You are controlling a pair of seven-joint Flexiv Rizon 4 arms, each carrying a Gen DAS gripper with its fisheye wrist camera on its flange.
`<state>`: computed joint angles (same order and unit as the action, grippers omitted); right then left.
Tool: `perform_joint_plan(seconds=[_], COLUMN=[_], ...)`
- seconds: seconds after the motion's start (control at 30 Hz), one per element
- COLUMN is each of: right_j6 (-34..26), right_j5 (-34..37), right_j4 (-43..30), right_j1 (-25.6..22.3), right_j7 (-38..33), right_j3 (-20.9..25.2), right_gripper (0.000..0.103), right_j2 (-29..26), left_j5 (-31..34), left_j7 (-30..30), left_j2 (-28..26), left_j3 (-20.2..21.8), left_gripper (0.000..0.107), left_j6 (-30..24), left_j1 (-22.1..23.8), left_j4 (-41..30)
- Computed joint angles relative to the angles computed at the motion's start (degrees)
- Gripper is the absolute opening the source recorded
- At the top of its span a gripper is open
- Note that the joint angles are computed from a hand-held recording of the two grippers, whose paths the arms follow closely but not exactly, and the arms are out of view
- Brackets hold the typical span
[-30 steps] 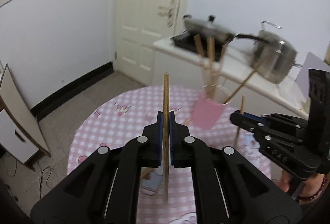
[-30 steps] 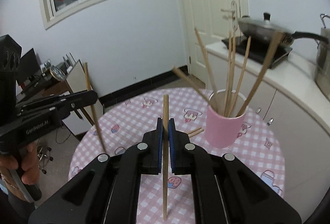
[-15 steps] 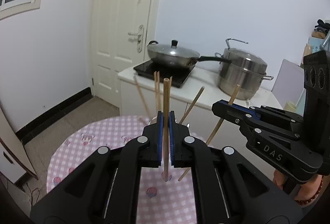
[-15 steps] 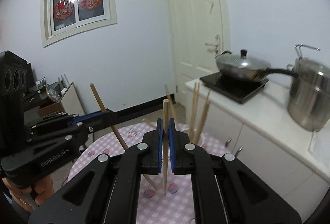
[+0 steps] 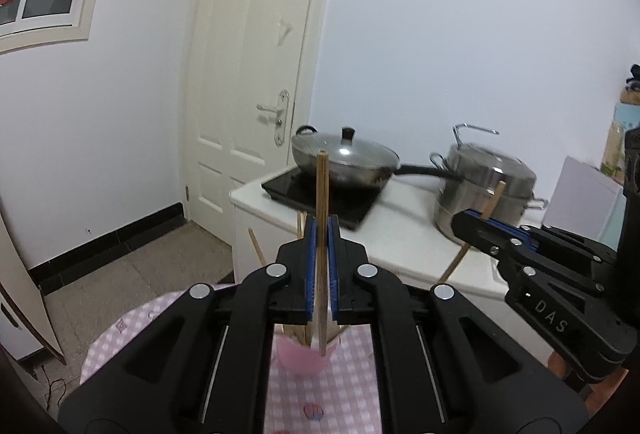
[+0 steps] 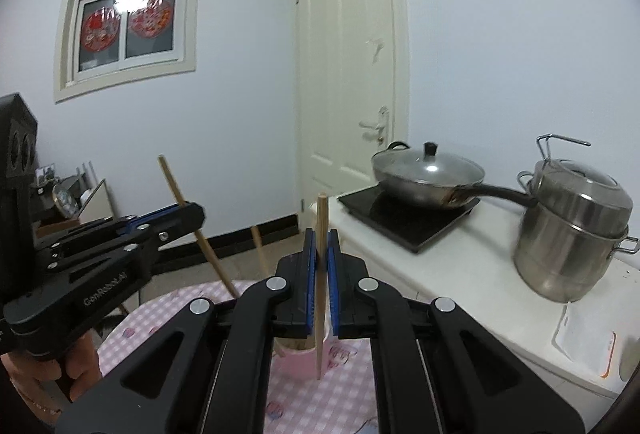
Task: Organize utensils
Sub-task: 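Raise both held chopsticks upright and insert them into the pink cup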
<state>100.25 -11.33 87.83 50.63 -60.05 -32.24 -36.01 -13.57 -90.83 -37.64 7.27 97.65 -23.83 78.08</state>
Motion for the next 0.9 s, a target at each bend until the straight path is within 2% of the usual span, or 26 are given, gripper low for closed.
perform_joint_plan(seconds=[0.17, 0.43, 0.57, 0.63, 0.9], right_j6=[0.93, 1.33, 0.39, -0.03, -0.98], right_j5=[1.46, 1.38, 0.06, -0.28, -2.19], right_j4=[-5.26, -12.11, -14.23, -14.28, -13.35], right_j1=[-2.34, -8.08, -12.29, -13.17, -15.82], right_j7=[1.25, 1.26, 0.74, 0.94, 1.64], right_j3=[0.30, 6.35, 12.28, 13.48, 17.76], right_gripper=[0.004, 0.004, 0.004, 0.004, 0.004], right_j2=[-3.88, -8.54, -9.94, -10.27, -10.24], left_j5=[-1.30, -2.19, -0.95, -0.29, 2.19], left_j7=[-1.63, -3.68, -3.91, -4.57, -5.95], left_j2=[-3.44, -8.82, -10.11, -10.80, -10.87], left_j3=[3.02, 7.98, 7.35, 8.42, 7.29], left_gripper=[0.005, 0.006, 0.006, 0.006, 0.006], left_j6=[0.17, -1.28, -2.67, -3.28, -3.84], left_j1=[-1.47, -3.63, -3.04, -3.50, -2.53], left_j4=[-4.70, -10.01, -10.87, -11.41, -10.51])
